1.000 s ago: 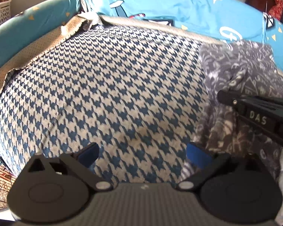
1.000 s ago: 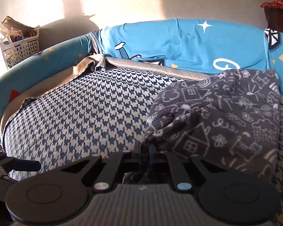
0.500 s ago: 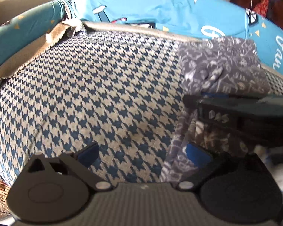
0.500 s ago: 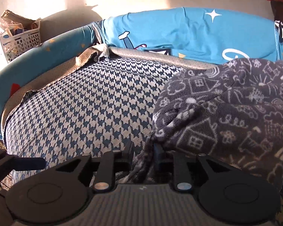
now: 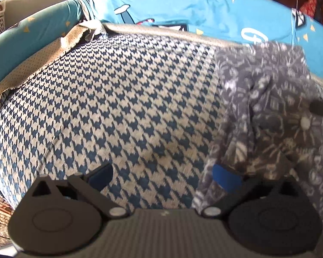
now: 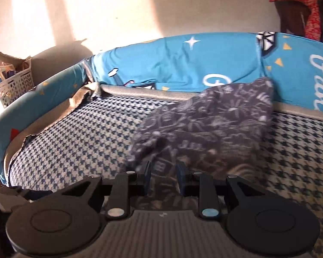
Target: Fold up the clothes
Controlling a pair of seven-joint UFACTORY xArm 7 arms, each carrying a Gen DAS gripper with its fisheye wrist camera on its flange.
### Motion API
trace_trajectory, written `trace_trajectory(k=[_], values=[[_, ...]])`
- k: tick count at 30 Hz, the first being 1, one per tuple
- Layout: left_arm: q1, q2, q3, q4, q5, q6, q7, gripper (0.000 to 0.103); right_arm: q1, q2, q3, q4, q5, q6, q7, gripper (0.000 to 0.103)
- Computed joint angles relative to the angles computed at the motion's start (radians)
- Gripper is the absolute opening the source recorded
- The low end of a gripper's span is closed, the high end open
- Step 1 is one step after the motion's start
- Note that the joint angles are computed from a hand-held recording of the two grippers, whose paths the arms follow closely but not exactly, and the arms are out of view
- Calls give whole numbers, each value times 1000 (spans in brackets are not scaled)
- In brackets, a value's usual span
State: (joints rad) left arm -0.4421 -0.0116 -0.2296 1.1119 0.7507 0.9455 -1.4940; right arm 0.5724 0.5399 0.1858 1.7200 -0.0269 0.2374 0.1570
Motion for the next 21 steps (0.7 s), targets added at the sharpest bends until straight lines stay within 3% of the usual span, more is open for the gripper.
trace_trajectory(k=[7,12,15,18,21], values=[[-7,18,0,22,92,-61,-32,103,-53,-64,16,-95,24,9,-16,27],[-16,58,12,42,73,-120,4,103,-66,-67,40,-111,48,32,-57,27],[-32,95,17,68,48,-94,36,103,-27,-53,-2,-91,19,72,-17,27],[-48,115,30,80,19,-57,47,103,38,-36,-85,-61,-64,134,89,27],[-52,107,41,68,12,-52,46,103,68,-20,-123,-40,-140,179,171,27]])
